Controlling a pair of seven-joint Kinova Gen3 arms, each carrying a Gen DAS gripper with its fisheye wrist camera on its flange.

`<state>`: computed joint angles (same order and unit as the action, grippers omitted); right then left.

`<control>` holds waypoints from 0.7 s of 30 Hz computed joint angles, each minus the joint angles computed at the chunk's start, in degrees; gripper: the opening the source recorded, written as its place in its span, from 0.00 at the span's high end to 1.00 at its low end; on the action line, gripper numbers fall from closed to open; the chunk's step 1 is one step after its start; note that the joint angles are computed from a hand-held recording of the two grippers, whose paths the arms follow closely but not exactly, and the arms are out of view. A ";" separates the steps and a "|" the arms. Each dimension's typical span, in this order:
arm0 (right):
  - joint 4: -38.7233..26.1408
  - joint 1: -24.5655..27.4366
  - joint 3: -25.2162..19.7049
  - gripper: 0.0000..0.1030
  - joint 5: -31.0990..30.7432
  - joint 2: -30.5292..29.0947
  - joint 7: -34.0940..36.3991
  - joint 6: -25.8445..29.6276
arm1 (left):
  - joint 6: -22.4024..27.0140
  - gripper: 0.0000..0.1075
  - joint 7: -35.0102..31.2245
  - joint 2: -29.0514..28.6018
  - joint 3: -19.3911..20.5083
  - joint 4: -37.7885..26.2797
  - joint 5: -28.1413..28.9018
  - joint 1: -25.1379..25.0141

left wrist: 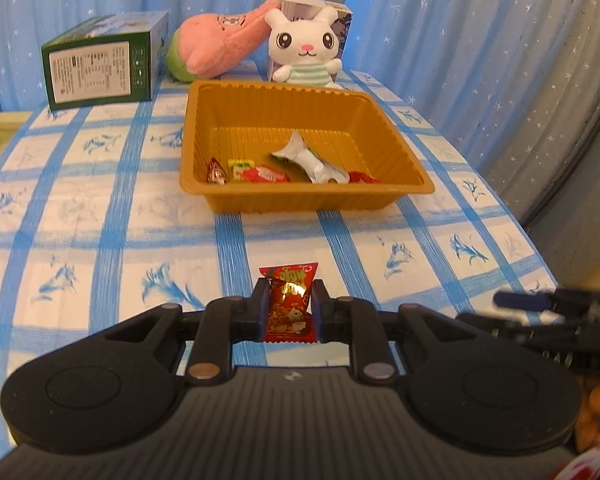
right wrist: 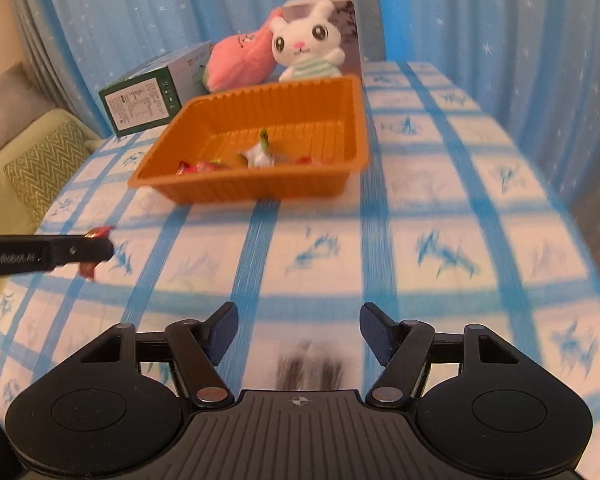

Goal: Organize snacks
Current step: 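Carry the red candy and clear packet over the orange tray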

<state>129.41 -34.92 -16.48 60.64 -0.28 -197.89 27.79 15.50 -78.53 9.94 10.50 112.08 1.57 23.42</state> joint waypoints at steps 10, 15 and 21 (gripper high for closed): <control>-0.99 -7.87 -0.99 0.43 -0.12 5.62 -5.75 8.79 | -0.53 0.83 0.30 -0.67 0.68 2.19 1.81 -0.24; -1.46 -9.92 0.50 0.59 -1.54 7.50 -5.21 9.75 | -0.59 0.83 0.13 -0.83 0.70 2.35 2.00 -0.48; -1.53 -11.40 1.00 0.64 -1.21 6.81 -5.77 11.32 | -0.64 0.83 -0.62 -0.78 0.83 2.25 2.69 -1.09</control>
<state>127.89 -46.32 -15.48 59.43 6.52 -203.65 39.11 14.86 -79.15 9.16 11.33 114.33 4.26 22.34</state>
